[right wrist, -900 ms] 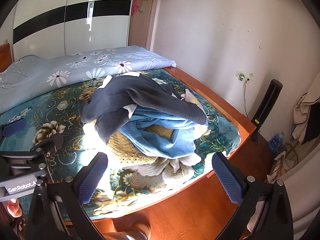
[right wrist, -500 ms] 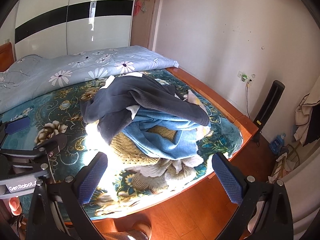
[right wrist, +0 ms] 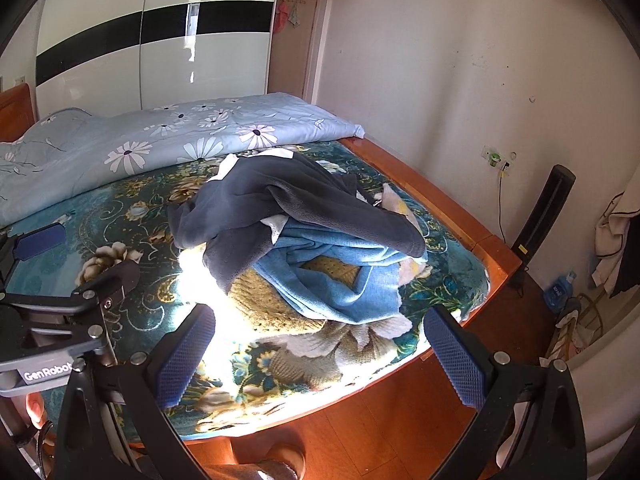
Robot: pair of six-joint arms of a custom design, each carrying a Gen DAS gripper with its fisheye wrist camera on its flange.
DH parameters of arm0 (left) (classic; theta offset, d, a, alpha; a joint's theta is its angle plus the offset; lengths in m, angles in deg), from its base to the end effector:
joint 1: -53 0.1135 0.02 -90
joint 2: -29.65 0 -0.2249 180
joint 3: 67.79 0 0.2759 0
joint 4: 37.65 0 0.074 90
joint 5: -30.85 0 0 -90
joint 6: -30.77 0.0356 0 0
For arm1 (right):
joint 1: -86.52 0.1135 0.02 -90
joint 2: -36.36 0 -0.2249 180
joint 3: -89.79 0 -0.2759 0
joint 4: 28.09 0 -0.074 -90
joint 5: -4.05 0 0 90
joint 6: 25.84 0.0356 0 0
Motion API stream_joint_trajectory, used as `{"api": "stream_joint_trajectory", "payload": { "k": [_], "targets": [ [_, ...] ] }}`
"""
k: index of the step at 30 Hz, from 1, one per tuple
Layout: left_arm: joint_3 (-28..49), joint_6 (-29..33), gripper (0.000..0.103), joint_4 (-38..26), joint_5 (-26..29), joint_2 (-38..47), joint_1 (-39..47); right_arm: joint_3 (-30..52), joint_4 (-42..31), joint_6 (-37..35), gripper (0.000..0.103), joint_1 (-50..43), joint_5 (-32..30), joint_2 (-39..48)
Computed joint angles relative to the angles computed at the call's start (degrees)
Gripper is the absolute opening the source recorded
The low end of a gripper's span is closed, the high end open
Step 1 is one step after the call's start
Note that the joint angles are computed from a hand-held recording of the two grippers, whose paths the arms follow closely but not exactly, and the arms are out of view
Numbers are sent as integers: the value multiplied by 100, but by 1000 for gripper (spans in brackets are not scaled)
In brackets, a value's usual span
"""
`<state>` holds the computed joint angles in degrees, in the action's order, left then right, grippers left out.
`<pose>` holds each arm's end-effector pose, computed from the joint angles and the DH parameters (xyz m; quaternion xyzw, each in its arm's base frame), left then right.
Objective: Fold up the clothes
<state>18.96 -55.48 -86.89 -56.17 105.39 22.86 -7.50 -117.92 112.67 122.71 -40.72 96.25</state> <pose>0.2771 -0.1630 0.3164 0.2730 0.8570 -0.1224 0.4196 0.1765 0.0978 0.3239 0.1733 0.8911 -0.1546 0.3898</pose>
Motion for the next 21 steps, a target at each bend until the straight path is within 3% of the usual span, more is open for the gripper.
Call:
{"api": "stream_joint_trajectory", "payload": {
  "k": [21],
  "targets": [
    [164,72,103,6,258,155,143,-105,661,-665,103,-321,-633,-204]
  ]
}}
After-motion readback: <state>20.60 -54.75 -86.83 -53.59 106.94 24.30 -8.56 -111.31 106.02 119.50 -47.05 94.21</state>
